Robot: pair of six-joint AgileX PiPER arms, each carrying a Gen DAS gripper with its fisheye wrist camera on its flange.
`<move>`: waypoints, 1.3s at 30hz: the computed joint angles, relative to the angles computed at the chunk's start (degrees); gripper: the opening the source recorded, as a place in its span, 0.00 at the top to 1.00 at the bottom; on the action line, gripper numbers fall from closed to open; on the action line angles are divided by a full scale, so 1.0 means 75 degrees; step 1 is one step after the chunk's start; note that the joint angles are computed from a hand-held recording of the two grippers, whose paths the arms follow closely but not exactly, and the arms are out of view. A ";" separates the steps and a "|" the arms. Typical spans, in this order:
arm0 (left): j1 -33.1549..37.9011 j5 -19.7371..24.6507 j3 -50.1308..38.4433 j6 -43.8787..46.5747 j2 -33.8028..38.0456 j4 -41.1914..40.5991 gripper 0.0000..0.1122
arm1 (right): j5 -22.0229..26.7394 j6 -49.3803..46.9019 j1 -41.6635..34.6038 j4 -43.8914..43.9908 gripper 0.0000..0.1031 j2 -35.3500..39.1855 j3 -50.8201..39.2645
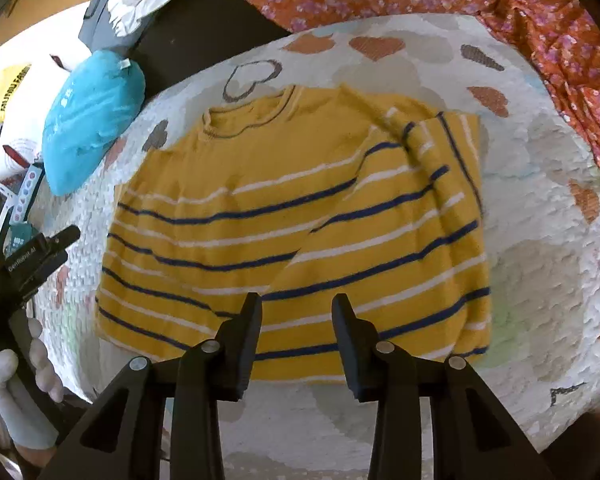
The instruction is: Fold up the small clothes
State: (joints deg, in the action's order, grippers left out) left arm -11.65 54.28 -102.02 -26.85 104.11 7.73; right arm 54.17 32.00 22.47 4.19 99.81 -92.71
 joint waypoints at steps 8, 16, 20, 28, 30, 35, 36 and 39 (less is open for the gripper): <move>-0.0008 -0.0060 0.0058 -0.0100 -0.0053 0.0074 0.49 | 0.0144 -0.0010 0.0310 -0.0254 0.57 0.0175 -0.0203; 0.0159 -0.1211 0.0765 0.0225 -0.0674 -0.0584 0.49 | 0.0436 0.0316 0.0680 -0.1121 0.56 0.0264 -0.0496; 0.0257 -0.1710 0.1012 0.0811 -0.0877 -0.1317 0.49 | 0.0710 0.0560 0.1017 -0.1959 0.55 0.0348 -0.0771; 0.0632 -0.2152 0.1367 0.3029 -0.1124 -0.4002 0.43 | 0.1519 0.0986 0.1612 -0.3625 0.50 0.0656 -0.1334; 0.0731 -0.2113 0.1416 0.3544 -0.1131 -0.4700 0.41 | 0.1556 0.0966 0.1612 -0.3689 0.48 0.0677 -0.1352; 0.1004 -0.1747 0.1401 0.4448 -0.1017 -0.6065 0.38 | 0.1508 0.1015 0.1477 -0.3477 0.47 0.0649 -0.1262; 0.1023 -0.1706 0.1396 0.4474 -0.1003 -0.6124 0.38 | 0.1501 0.1017 0.1447 -0.3436 0.47 0.0645 -0.1234; 0.1041 -0.1590 0.1352 0.4482 -0.0957 -0.6203 0.37 | 0.1478 0.1096 0.1423 -0.3388 0.46 0.0630 -0.1152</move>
State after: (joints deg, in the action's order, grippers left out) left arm -3.84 42.35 -91.88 6.76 96.93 -38.80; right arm 65.26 40.22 33.14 -21.22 104.53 -101.35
